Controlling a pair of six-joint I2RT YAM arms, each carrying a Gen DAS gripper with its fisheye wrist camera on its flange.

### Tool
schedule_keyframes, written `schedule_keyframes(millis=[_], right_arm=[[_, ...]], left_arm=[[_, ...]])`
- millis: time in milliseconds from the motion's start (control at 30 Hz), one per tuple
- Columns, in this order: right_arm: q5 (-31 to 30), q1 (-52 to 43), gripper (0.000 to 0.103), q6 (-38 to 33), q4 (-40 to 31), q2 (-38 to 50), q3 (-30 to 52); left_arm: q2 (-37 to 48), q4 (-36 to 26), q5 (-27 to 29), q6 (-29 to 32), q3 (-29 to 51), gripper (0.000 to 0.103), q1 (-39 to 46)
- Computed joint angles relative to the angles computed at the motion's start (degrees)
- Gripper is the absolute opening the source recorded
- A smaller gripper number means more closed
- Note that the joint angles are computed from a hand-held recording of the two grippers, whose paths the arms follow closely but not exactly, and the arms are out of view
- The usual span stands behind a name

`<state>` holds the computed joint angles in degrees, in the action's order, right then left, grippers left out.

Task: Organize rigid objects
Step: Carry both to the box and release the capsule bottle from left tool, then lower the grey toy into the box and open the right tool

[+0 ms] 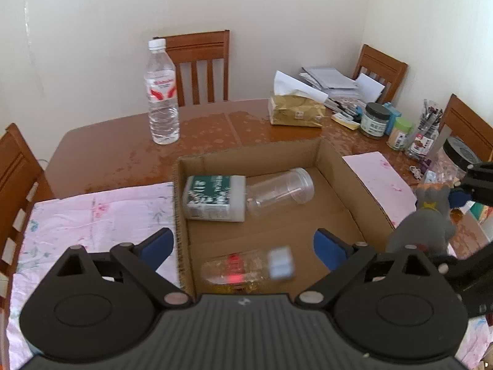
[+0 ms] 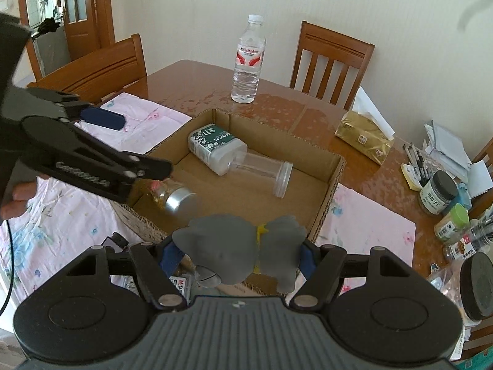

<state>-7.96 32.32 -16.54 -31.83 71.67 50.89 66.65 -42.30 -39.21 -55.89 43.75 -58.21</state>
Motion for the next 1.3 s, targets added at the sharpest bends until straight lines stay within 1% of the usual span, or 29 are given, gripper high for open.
schedule_keyframes(millis=[67,267,400,500,567,633,667,700,800,900,1300], right_arm=[[-0.5,-0.5,0.077,-0.1,0.4,1.5,0.7],[-1.4,-1.6,0.077,-0.1,2.1,6.0,3.1],[-1.4,-1.9,0.077,0.4,3.1,10.3,5.9],[-0.9,-1.7,0.077,1.1,3.8,13.5,8.4],[-0.3,-1.3,0.077,1.4,4.8,15.4,9.8],[0.6,-0.7,0.082,2.4,6.5,16.7,10.7],[0.8,-0.6,0.093,3.0,7.2,17.2,11.1],[0.9,-0.5,0.102,3.5,7.5,17.5,11.4],[0.5,-0.3,0.103,4.3,9.0,16.7,10.8],[2.2,0.4,0.103,4.9,8.9,16.2,10.0],[4.6,0.5,0.103,8.8,9.1,10.2,2.9]], left_arm=[[0.1,-2.5,-1.2,-2.5,0.6,0.098,-1.5],[0.8,-12.1,-3.6,-15.9,1.3,0.099,-9.2],[3.4,-18.8,-3.6,-25.6,2.4,0.100,-14.3],[5.0,-22.7,-2.7,-31.3,3.1,0.100,-17.3],[5.5,-24.4,-2.6,-34.1,3.3,0.100,-18.8],[5.8,-26.0,-2.5,-36.3,3.5,0.100,-20.0],[6.0,-26.8,-2.4,-37.9,3.6,0.100,-20.8],[6.0,-27.4,-2.3,-38.9,3.6,0.100,-21.1],[5.6,-28.5,-1.8,-41.1,3.1,0.100,-21.8],[5.4,-29.0,-1.3,-42.0,2.5,0.100,-22.2],[5.8,-27.6,-0.5,-39.9,1.9,0.100,-21.4]])
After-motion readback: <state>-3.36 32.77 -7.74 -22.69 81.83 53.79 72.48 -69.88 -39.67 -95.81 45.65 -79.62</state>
